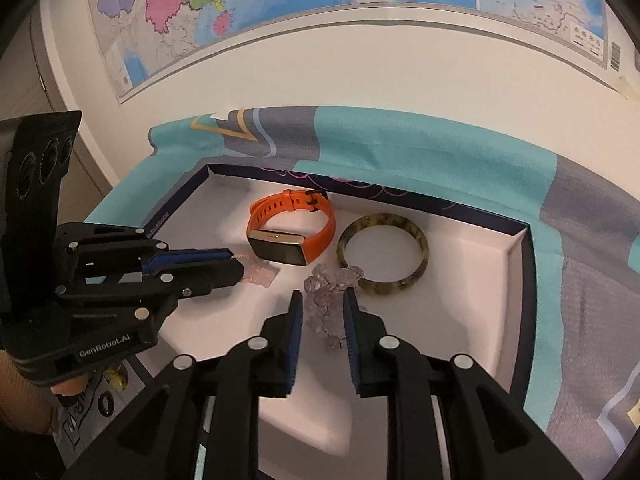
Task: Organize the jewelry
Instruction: 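Carry the clip and crystal bracelet into the box lid and release both, then move the right tool to the dark beaded necklace and grasp it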
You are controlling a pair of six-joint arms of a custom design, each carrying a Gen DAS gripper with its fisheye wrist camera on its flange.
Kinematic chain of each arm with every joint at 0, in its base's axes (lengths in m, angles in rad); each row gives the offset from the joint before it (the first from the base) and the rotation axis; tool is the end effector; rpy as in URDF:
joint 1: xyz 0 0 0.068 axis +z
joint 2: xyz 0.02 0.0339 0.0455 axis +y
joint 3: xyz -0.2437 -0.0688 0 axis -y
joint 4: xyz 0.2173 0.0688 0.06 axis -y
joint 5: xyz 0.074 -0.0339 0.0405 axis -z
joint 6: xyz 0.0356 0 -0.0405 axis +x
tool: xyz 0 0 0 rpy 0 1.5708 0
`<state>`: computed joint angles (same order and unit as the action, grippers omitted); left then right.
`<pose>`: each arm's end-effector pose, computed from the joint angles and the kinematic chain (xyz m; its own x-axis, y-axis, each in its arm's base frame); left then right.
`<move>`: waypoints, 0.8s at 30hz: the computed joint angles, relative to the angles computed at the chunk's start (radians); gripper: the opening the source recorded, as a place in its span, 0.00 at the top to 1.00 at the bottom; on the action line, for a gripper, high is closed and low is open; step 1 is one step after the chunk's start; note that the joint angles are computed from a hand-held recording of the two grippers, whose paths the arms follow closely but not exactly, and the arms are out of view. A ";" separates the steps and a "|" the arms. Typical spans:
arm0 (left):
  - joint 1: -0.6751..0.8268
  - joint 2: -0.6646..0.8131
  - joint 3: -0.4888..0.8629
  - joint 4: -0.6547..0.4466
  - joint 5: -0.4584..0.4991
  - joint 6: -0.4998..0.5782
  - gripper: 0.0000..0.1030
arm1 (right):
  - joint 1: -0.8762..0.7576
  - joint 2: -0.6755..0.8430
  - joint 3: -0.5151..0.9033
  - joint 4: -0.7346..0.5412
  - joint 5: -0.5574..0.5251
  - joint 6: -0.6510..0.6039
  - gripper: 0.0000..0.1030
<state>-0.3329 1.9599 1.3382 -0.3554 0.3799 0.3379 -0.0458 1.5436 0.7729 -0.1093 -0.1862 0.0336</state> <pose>0.3585 -0.1379 0.1725 -0.5735 0.5240 -0.6297 0.7310 0.6743 -0.1045 0.2805 -0.0063 0.1648 -0.7719 0.0684 -0.6320 -0.0469 0.9853 0.1640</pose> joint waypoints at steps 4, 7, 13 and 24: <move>0.005 -0.012 -0.013 0.010 -0.002 -0.001 0.89 | -0.006 -0.017 -0.015 -0.001 0.009 -0.003 0.81; 0.010 -0.028 -0.032 0.024 -0.009 -0.003 0.81 | -0.021 -0.025 -0.025 -0.006 0.008 0.014 0.80; 0.032 -0.095 -0.100 0.067 -0.010 -0.003 0.72 | -0.035 -0.080 -0.056 -0.009 0.002 0.019 0.74; 0.145 -0.377 -0.374 0.137 0.101 0.056 0.59 | -0.047 -0.476 -0.241 -0.117 -0.014 0.001 0.65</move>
<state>-0.1879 1.5828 0.9640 -0.2185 0.4811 0.3936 -0.0924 1.0673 0.5321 -0.2260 -0.2000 0.0347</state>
